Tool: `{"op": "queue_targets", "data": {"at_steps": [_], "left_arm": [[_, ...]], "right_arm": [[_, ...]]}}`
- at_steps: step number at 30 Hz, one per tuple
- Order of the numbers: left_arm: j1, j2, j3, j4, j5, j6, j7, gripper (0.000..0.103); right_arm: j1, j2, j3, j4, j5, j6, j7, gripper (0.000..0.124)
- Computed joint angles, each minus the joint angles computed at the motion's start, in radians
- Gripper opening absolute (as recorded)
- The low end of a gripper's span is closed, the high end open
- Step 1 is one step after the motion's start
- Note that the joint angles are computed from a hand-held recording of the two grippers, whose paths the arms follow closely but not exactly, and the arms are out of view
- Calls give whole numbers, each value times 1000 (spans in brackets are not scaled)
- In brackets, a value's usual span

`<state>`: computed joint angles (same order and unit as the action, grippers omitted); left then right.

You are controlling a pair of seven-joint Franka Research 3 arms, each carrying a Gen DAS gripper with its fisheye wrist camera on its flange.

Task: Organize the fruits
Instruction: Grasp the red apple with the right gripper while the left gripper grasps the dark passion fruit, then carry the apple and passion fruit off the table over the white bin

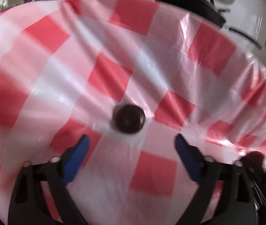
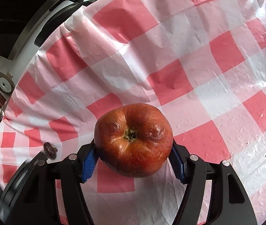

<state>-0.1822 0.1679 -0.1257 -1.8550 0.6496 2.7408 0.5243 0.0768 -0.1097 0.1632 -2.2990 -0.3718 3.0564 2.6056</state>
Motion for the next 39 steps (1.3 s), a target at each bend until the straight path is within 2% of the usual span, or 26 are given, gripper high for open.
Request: {"op": "queue_targets", "data": {"at_steps": [2, 6, 8, 10, 12, 14, 15, 17, 18, 21, 25, 28, 29, 30, 32, 36, 39], "left_arm": [[1, 62, -12, 91, -46, -87, 75, 82], [-15, 131, -6, 198, -80, -194, 144, 80], [-23, 159, -3, 240, -94, -238, 172, 79], [-40, 177, 7, 274, -83, -288, 177, 71], [-50, 165, 16, 261, -55, -288, 172, 37], [-39, 145, 7, 228, -66, -255, 200, 36], [-29, 120, 4, 186, -80, -210, 193, 36], [-36, 66, 17, 112, -35, -160, 131, 36], [-44, 21, 24, 58, 17, -129, 82, 36], [-41, -105, 13, -93, 138, -57, -58, 36], [7, -317, -38, -340, 326, 66, -283, 36], [45, -452, -76, -471, 339, 124, -370, 36], [41, -518, -79, -531, 367, 104, -427, 36], [72, -549, -106, -556, 338, 119, -415, 36], [79, -627, -96, -637, 293, 164, -413, 36], [153, -596, -141, -617, 278, 227, -396, 36], [193, -575, -181, -604, 256, 243, -367, 37]], "right_arm": [[25, -8, -22, -13, 62, 5, -59, 65], [25, 7, -18, -1, 98, 8, -97, 65], [49, 0, -44, -11, 169, 11, -175, 65], [44, 18, -31, 10, 170, 5, -178, 65], [45, 28, -29, 23, 165, 4, -172, 65], [53, 26, -34, 19, 170, 11, -173, 65], [57, 25, -36, 17, 175, 16, -177, 65], [65, 24, -42, 12, 199, 25, -198, 65], [92, 2, -72, -15, 270, 33, -271, 65], [81, 3, -57, -17, 305, 36, -302, 65], [62, 5, -37, -16, 309, 36, -303, 65], [57, 4, -31, -15, 311, 37, -304, 65], [49, 5, -24, -12, 299, 33, -292, 65], [49, 4, -24, -12, 298, 29, -291, 65], [48, 8, -21, -5, 288, 23, -285, 65], [64, 22, -32, 10, 295, 22, -293, 65], [82, 23, -46, 1, 329, 49, -321, 65]]}}
